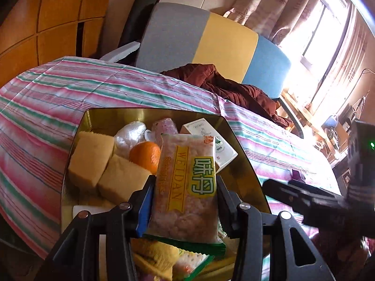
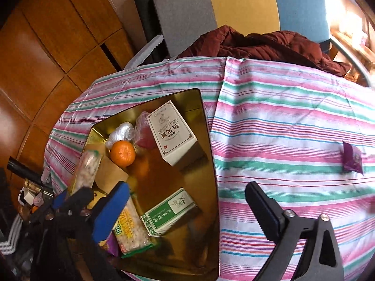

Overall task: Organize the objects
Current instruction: 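Lower the WEIDAN packet and cream box into the gold tray and open both tools, then move both tools back toward the purple packet and white plastic bag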

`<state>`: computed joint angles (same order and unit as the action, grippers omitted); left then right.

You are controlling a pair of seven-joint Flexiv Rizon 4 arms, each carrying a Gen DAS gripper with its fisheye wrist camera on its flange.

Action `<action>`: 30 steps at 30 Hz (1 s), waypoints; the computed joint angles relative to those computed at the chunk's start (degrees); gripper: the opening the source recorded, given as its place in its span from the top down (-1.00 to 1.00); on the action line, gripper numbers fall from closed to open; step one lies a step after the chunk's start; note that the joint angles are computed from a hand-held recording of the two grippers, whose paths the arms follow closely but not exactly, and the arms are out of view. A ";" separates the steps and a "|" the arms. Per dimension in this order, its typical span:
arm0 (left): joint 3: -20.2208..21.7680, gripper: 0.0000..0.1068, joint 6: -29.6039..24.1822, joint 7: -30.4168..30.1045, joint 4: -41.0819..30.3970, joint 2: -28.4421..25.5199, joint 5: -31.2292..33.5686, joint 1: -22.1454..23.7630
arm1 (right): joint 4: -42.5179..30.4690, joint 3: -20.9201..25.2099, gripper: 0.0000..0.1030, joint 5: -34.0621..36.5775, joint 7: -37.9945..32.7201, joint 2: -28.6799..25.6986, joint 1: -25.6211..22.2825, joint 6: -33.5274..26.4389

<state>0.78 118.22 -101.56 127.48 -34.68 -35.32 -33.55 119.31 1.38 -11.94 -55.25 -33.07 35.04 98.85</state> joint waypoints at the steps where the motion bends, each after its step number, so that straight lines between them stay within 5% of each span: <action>1: -0.15 0.08 -0.33 0.10 -0.69 -0.39 0.32 0.47 | 0.58 -1.59 -0.99 0.26 0.13 0.30 1.42 0.36; 8: -1.46 0.00 -4.06 -2.79 -2.38 -1.26 3.52 3.61 | 2.31 -5.26 -0.99 1.43 0.34 0.87 4.66 0.63; 20: 10.14 0.00 -3.33 4.79 0.34 -1.04 -12.02 -14.28 | 5.26 -13.78 -0.99 4.07 -1.79 1.35 13.88 2.47; 30: 9.95 0.00 -0.17 16.72 0.08 -1.06 -28.52 -20.55 | 7.97 -23.01 -0.99 9.19 -5.87 1.48 24.96 3.96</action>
